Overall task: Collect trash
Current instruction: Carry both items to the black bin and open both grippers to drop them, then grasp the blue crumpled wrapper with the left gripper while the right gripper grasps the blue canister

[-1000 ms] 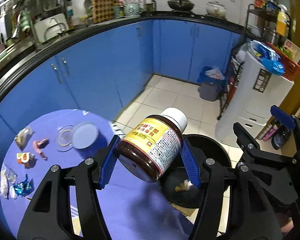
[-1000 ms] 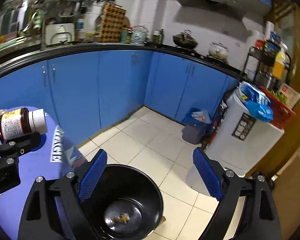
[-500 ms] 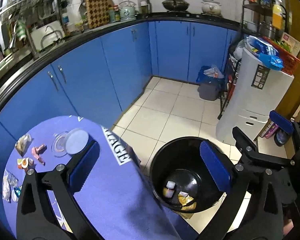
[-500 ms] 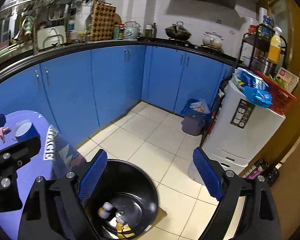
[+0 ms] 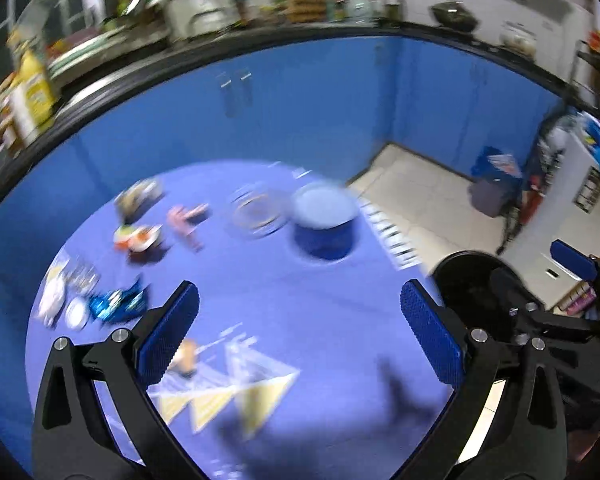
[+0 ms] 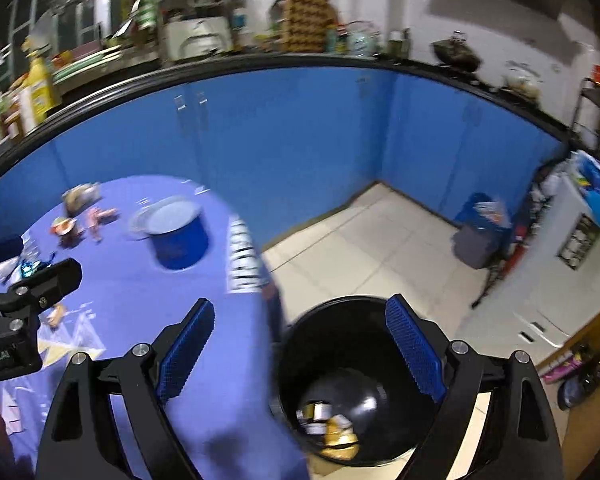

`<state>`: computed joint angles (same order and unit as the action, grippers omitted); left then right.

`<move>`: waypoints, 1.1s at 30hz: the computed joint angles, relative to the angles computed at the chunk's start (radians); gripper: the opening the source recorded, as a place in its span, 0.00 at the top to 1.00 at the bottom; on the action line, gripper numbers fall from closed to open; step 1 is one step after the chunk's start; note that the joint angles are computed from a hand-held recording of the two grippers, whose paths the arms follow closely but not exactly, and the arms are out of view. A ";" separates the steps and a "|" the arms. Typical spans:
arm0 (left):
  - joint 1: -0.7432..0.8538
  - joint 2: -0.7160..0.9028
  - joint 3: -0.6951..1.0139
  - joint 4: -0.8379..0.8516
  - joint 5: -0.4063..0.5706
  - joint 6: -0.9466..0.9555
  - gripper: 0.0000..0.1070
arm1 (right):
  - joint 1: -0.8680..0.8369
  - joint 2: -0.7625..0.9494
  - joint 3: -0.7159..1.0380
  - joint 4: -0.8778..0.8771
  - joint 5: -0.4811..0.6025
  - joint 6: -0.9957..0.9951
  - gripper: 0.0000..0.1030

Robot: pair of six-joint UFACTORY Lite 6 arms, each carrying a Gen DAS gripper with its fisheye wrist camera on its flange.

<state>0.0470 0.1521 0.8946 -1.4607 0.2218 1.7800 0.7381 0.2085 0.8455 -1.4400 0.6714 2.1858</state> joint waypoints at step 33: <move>0.344 0.787 0.827 0.634 0.113 -0.642 0.11 | -0.179 1.091 1.497 0.764 -0.025 -1.064 0.17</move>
<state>0.3912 0.9396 1.7212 -0.8265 0.3345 1.1379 0.5587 1.2991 2.3427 -0.6758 0.6463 1.1219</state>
